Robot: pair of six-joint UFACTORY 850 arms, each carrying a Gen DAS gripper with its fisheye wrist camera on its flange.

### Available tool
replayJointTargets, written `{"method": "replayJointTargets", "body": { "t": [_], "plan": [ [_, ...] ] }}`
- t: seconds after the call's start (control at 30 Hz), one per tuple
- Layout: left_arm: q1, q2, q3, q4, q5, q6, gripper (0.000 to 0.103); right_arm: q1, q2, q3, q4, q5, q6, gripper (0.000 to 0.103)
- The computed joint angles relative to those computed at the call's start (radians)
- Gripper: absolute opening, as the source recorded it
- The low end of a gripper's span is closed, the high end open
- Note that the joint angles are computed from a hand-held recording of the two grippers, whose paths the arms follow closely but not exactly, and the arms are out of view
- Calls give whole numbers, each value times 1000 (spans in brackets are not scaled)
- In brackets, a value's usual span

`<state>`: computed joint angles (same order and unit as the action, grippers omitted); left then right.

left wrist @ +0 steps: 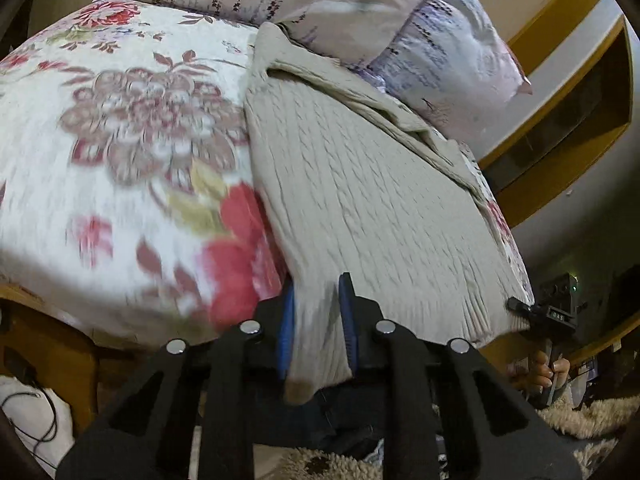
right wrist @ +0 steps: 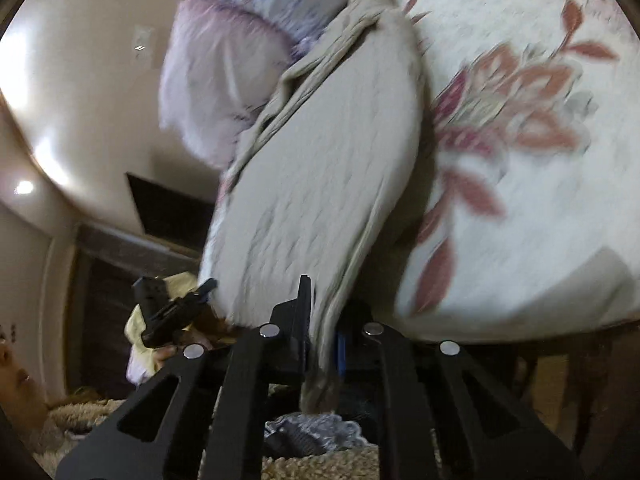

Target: Fold small clothes

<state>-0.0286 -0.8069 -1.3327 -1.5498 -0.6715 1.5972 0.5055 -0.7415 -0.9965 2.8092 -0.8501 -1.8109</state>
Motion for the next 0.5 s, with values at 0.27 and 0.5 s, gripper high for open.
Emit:
{"method": "replayJointTargets", "body": {
  "t": [0.27,0.5],
  "plan": [
    [-12,-14,-9,-46,-71,26,7,-2,5,-48,50,-61,-102,9],
    [-34,-123,-343,-163,-45,11,6,-85,3,-182,161,-83,-261,9]
  ]
}}
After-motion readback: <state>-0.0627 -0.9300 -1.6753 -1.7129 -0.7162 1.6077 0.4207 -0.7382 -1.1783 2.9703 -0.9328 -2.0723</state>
